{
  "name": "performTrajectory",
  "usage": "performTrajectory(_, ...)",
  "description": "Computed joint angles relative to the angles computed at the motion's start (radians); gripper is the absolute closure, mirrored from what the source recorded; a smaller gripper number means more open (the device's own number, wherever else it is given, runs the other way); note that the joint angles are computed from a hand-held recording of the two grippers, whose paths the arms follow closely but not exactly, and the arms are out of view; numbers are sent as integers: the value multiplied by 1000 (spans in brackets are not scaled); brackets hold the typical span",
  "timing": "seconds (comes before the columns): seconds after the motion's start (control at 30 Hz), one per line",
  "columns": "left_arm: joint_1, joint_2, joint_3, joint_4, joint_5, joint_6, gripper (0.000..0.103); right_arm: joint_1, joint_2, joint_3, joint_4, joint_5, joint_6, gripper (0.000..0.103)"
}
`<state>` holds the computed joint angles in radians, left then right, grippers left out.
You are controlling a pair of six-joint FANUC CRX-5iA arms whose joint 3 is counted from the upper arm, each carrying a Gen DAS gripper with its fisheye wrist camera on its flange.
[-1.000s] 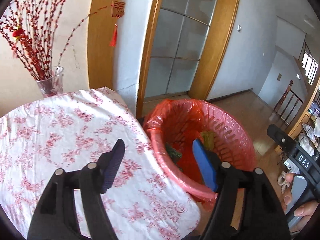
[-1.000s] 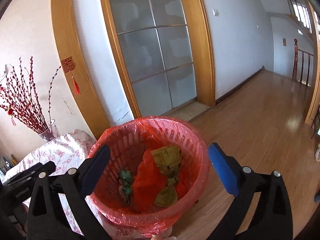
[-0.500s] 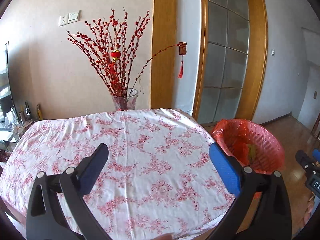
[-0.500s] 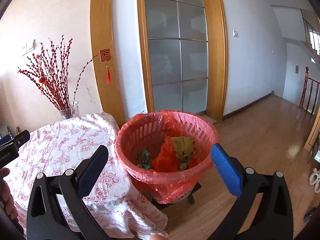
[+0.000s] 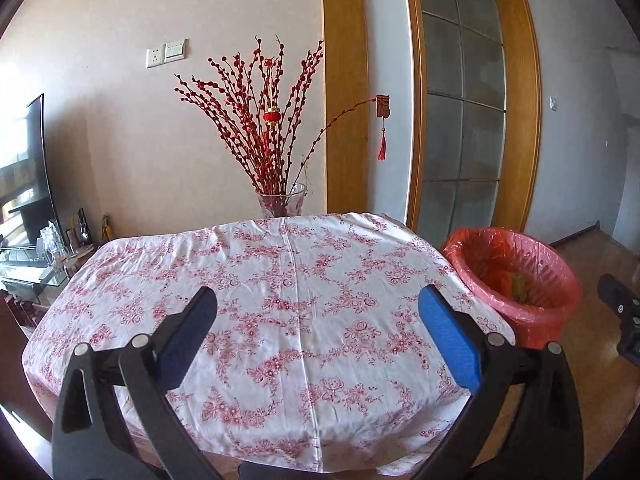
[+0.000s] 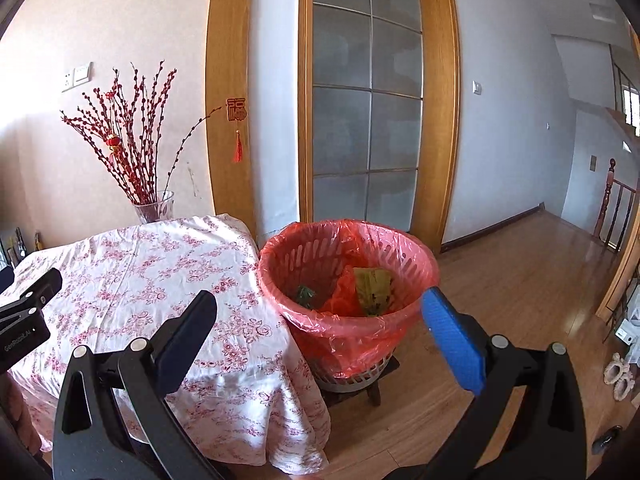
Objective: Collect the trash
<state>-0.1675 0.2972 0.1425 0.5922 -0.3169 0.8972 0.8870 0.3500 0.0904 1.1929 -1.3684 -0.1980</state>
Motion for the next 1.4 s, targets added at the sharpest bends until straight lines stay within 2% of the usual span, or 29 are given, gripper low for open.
performTrajectory(0.3,4,-38,-60,5,26,-1,4,32,30,36,-34,-69,5,2)
performTrajectory(0.7,-5,-57,-104,83,48,-77,4,45,23,21,-51,-73,-10,2)
performTrajectory(1.07,2,-53,-79,4,21,8,4,45,21,19,-58,-60,-9,2)
performTrajectory(1.4,6,-50,-78,6,15,15,4,43,24,24,-60,-57,-4,2)
